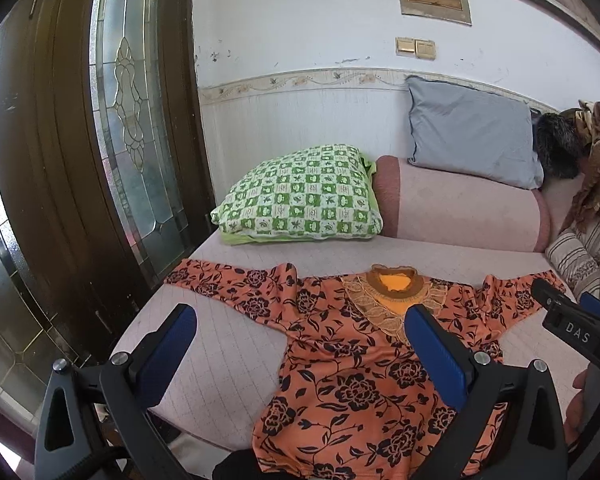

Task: Fold small clothes
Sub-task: 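Move both grippers over the spread orange floral blouse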

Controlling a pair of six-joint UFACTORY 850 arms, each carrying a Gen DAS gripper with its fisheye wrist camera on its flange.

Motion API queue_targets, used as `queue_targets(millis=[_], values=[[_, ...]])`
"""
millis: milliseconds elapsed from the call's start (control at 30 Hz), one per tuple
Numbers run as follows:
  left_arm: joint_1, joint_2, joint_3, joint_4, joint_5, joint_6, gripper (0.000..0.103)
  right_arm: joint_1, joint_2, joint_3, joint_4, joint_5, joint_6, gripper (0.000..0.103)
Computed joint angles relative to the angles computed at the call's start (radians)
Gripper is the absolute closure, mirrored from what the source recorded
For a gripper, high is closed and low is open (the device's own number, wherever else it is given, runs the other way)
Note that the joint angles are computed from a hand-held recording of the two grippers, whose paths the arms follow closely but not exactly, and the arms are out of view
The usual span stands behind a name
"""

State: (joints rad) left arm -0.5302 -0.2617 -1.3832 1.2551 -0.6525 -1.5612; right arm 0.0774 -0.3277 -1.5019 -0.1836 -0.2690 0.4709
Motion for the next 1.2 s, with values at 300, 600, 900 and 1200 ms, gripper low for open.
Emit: queue_targets(millis=[300, 600, 900, 1200], values=[[0.009, 0.009, 0.028, 0.203, -0.015, -0.186, 0.000, -0.031, -0.049, -0.005, 0.023, 0.020, -0.008, 0.000], [0.087, -0.139, -0.098, 0.150, 0.000, -0.174, 0.000, -0.024, -0.130, -0.069, -0.134, 0.031, 0.178, 0.000], [0.155, -0.287, -0.298, -0.298, 0.165, 0.198, 0.000, -0.029, -0.209, -0.151, -0.060, -0.010, 0.115, 0.000], [0.130, -0.501, -0.605, -0.310, 0.094, 0.286, 0.000, -0.079, -0.233, -0.166, -0.268, -0.028, 0.342, 0.000]])
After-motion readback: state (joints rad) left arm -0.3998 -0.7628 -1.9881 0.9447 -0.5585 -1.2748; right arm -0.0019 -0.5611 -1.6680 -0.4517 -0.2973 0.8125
